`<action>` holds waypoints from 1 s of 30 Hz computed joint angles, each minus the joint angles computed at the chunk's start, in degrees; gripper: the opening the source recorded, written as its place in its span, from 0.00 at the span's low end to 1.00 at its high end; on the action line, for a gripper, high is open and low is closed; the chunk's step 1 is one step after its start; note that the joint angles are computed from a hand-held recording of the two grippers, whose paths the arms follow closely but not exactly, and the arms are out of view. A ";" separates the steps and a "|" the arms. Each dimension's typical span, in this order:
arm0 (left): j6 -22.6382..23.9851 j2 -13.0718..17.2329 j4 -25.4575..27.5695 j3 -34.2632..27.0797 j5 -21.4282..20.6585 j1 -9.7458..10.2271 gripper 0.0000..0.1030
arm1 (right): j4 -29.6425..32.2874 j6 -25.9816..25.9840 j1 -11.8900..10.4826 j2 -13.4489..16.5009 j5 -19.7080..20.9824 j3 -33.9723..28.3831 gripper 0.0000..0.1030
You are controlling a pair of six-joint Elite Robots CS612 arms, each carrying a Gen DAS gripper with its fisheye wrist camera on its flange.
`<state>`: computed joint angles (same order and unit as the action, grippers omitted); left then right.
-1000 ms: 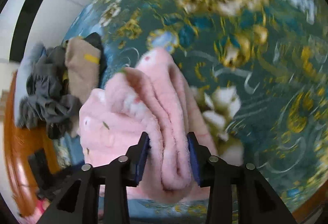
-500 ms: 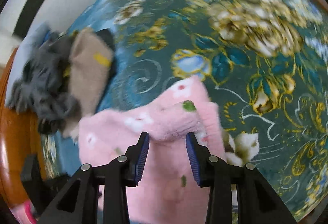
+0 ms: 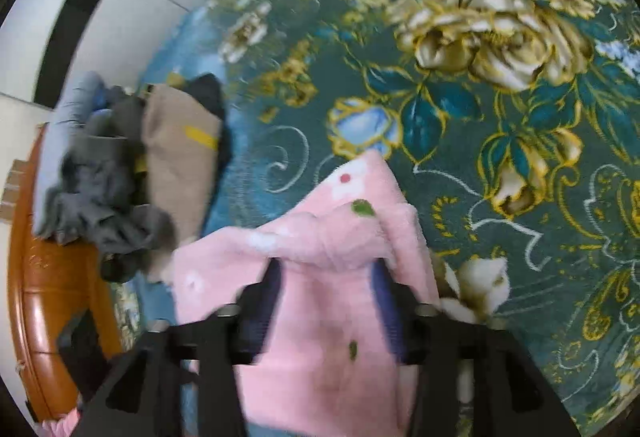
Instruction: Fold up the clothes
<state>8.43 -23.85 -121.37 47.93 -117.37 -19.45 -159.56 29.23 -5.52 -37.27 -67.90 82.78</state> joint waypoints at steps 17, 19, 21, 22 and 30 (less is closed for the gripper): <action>-17.00 5.74 3.77 -5.70 -3.64 2.33 0.58 | -3.11 4.63 -1.30 0.67 2.79 5.97 0.90; -18.15 6.64 4.84 -7.06 -5.25 2.62 0.58 | -3.33 5.92 -1.57 1.04 3.89 5.99 0.90; -19.44 7.43 5.39 -7.98 -7.09 2.88 0.58 | -3.61 7.40 -1.75 1.52 5.13 5.86 0.90; -20.11 7.81 5.57 -8.37 -8.04 3.00 0.58 | -3.57 7.78 -1.70 1.72 5.39 5.73 0.90; -19.58 8.10 5.58 -8.82 -13.91 3.89 0.61 | -1.76 7.62 -1.24 2.27 5.49 4.50 0.88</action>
